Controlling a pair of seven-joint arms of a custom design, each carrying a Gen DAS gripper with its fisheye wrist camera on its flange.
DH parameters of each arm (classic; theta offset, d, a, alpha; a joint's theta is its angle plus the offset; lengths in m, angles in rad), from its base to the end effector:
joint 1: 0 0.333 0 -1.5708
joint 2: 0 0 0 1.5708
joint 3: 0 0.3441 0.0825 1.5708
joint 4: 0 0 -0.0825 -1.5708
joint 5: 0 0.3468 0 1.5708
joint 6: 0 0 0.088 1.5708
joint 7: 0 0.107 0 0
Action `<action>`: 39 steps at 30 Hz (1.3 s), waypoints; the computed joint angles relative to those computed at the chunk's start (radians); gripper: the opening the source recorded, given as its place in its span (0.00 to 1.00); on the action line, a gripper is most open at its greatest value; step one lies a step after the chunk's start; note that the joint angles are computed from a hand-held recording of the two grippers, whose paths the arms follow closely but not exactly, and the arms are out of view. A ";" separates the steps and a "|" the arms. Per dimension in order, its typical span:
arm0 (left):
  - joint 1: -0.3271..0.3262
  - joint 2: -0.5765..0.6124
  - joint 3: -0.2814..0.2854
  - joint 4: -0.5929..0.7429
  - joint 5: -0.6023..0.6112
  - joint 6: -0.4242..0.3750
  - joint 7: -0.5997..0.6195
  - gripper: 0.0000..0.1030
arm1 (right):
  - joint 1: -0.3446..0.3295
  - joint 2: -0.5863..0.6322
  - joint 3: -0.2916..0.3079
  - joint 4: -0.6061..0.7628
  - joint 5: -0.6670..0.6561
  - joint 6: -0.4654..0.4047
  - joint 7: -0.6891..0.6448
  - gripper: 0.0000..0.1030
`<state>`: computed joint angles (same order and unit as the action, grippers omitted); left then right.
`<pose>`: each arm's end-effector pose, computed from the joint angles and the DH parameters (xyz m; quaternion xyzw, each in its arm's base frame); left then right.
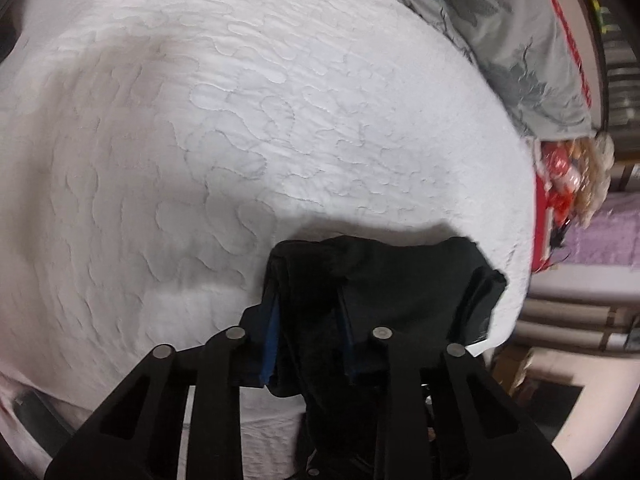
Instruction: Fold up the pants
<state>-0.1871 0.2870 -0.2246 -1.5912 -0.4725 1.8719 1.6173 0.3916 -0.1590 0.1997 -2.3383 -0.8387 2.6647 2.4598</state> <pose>0.5620 -0.2643 0.5198 0.5718 -0.7801 0.1434 0.2098 0.3856 0.2895 0.4915 -0.7733 0.5264 -0.2914 0.2000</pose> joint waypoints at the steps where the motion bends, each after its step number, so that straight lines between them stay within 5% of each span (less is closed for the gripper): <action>1: 0.002 -0.010 0.000 -0.010 -0.013 0.007 -0.007 0.20 | -0.001 -0.011 -0.003 -0.008 0.005 0.008 0.000 0.14; 9: 0.003 -0.089 -0.009 -0.061 -0.117 0.028 -0.062 0.17 | -0.037 -0.177 -0.024 -0.122 0.104 0.099 -0.014 0.12; 20: -0.125 -0.073 -0.066 0.042 -0.060 0.042 -0.163 0.17 | -0.070 -0.449 -0.132 -0.311 0.404 0.162 -0.171 0.12; 29: -0.330 0.149 -0.110 0.294 0.107 -0.015 -0.312 0.17 | -0.119 -0.753 -0.266 -0.505 0.610 0.055 -0.264 0.12; 34: -0.462 0.242 -0.090 0.417 0.264 -0.066 -0.398 0.19 | -0.184 -0.863 -0.394 -0.595 0.730 -0.040 -0.318 0.17; 39: -0.476 0.236 -0.096 0.476 0.281 -0.131 -0.379 0.25 | -0.211 -0.917 -0.471 -0.618 0.824 -0.091 -0.403 0.32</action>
